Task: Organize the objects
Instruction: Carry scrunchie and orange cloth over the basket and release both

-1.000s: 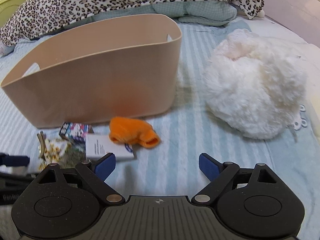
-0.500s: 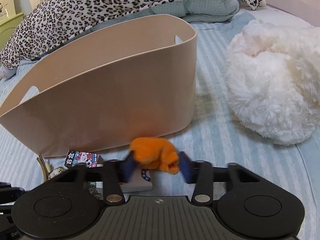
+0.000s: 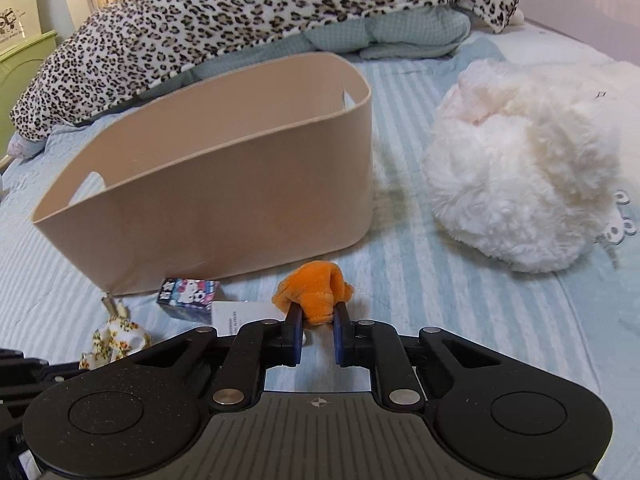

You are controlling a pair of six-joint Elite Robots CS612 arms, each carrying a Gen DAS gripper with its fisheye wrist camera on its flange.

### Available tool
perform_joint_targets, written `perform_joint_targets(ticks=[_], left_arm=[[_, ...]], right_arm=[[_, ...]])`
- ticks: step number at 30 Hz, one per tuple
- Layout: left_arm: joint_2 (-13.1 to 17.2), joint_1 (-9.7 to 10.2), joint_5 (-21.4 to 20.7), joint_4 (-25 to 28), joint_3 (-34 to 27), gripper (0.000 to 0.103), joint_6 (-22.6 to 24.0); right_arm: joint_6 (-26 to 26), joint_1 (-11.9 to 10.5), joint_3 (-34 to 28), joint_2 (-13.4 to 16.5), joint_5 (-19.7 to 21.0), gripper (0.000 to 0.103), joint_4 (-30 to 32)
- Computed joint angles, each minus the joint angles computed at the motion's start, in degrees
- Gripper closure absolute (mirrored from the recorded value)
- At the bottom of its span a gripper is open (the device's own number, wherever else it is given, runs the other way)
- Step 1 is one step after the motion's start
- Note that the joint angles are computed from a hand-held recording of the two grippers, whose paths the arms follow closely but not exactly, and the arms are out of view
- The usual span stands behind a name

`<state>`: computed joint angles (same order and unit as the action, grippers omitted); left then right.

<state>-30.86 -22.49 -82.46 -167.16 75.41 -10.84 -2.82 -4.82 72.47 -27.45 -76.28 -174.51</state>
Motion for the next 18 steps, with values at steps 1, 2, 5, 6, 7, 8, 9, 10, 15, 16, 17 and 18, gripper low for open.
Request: perform_joint_targets(ticks=[1,2,5,6,7,8,9,10,15,16,17,18], left_arm=[[-0.3,0.02,0.2,-0.5,0.3,0.099,-0.3],[-0.3,-0.16,0.7,-1.1,0.6,0.099,-0.6],[-0.5,-0.39,1.5,-3.0,0.9,0.099,-1.2],[-1.2,-0.28,1.7,-3.8,1.8,0.099,-1.0],[-1.4,-0.29,2.0,-4.5,2.1,0.099,-1.0],[-1.6,-0.32,2.3,-5.1,2.2,0.099,-1.2],[-1.5,-0.27,2.4,-5.6,2.1,0.099,-1.2],[-1.8,-0.19,2.5,-6.3,2.4,0.099,-1.4],[-2.5,0.14,4.0,-8.4,2.3,0.099,-2.0],[-2.6,0.2,4.3,-8.8,2.1,0.099,-2.2],[-2.6,0.29,4.5,-9.3,2.0,0.099,-2.2],[-2.6,0.36,4.8,-9.8,1.8,0.099,-2.1]], right_arm=[[0.0,0.0,0.6,-0.4,0.1,0.089,-0.6],[0.0,-0.1,1.4,-0.9,0.2,0.089,-1.3],[0.4,-0.2,2.5,-2.1,0.7,0.089,-0.7],[0.6,-0.3,2.9,-2.4,1.0,0.089,-0.9],[0.6,-0.3,3.5,-2.8,1.0,0.089,-1.5],[0.6,-0.4,4.1,-3.2,1.0,0.089,-2.2],[0.7,-0.4,4.4,-3.5,1.1,0.089,-2.9],[0.7,-0.5,4.7,-3.7,1.2,0.089,-3.5],[0.6,-0.6,4.8,-4.6,1.8,0.089,-6.3],[0.5,-0.6,4.7,-4.6,1.9,0.089,-6.8],[0.6,-0.5,4.7,-4.7,1.9,0.089,-7.4],[0.5,-0.5,4.4,-4.8,2.0,0.089,-7.8]])
